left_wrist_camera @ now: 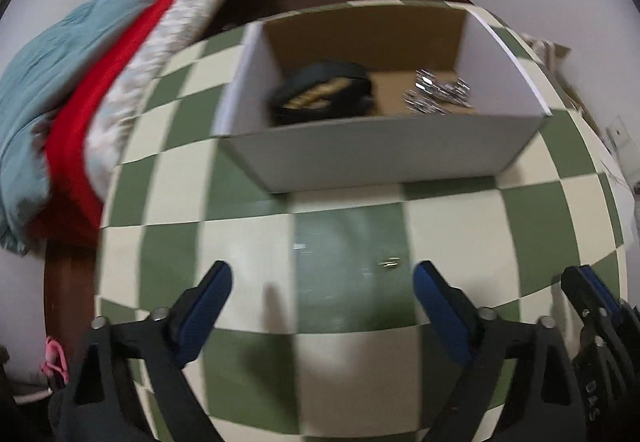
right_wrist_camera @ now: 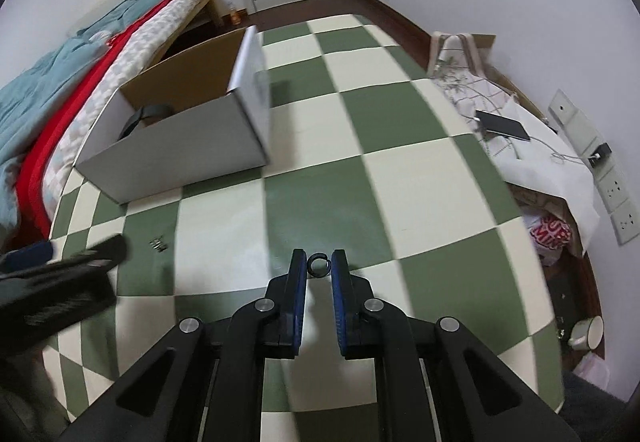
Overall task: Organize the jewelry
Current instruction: 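Grasp the small gold earring with the left tool while the right tool holds the ring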
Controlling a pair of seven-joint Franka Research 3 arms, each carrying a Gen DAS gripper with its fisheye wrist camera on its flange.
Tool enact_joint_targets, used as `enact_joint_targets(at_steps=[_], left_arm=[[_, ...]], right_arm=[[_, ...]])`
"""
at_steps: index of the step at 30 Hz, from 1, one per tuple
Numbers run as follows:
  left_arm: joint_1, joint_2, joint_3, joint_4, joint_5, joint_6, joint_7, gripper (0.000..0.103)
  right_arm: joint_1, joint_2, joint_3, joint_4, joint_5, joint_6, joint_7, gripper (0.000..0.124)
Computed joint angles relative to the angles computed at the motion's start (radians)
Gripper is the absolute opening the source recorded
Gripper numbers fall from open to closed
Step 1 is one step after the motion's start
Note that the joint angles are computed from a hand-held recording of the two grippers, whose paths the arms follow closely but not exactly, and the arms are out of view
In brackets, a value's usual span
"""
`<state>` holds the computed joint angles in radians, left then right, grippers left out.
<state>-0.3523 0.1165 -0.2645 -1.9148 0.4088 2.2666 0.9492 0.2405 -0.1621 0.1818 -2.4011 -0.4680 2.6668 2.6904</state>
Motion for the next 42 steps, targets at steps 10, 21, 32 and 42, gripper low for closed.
enact_joint_targets(at_steps=[10, 21, 32, 42], left_arm=[[-0.008, 0.038, -0.003, 0.012, -0.043, 0.028, 0.027, 0.076], [0.000, 0.024, -0.010, -0.008, -0.126, 0.083, 0.074, 0.015], [0.001, -0.014, -0.007, -0.041, -0.117, 0.083, 0.053, 0.006], [0.015, -0.133, -0.005, -0.100, -0.096, 0.106, 0.029, 0.006]], right_arm=[[-0.040, -0.029, -0.007, -0.043, 0.021, 0.024, 0.004, 0.013], [-0.041, -0.015, -0.003, -0.042, 0.025, 0.022, 0.011, 0.013], [-0.046, -0.037, 0.001, -0.037, 0.013, 0.016, 0.024, 0.013], [-0.051, -0.070, 0.025, -0.006, 0.006, 0.018, 0.007, 0.013]])
